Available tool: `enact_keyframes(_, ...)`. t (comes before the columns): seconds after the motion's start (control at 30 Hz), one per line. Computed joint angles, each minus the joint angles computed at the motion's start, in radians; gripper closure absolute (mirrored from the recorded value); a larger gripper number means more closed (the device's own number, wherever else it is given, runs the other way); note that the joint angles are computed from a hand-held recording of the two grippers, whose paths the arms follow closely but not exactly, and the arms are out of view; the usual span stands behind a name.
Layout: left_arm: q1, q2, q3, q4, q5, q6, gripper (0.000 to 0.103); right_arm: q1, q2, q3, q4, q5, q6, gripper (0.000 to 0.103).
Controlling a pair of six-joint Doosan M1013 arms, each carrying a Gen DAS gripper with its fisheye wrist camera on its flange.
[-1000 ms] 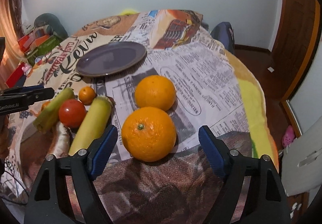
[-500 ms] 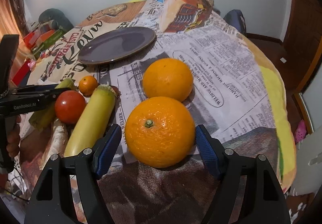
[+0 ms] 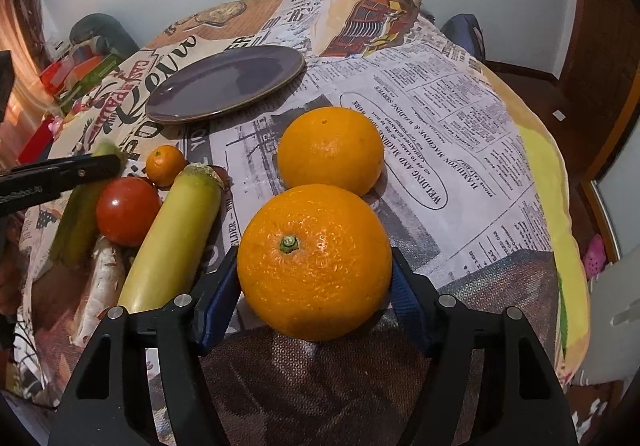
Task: Organize fruits
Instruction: 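Carry the green cylinder and the large orange over the grey plate with both grippers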
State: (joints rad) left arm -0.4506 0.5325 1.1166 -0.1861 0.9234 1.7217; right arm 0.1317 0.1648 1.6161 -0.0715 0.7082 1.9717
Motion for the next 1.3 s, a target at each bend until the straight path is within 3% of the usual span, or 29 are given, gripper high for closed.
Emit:
enact_keyframes(0.63, 0.015, -0.14, 0.117, -0.12, -0.16, 0.111, 0.067, 0.041, -0.046, -0.035, -0.211, -0.094, 0.141, 0.037)
enact_keyframes(1.3, 0.033, -0.077, -0.003, -0.082, -0.229, 0.043, 0.067, 0.024, 0.018, -0.129, -0.208, -0.177, 0.089, 0.037)
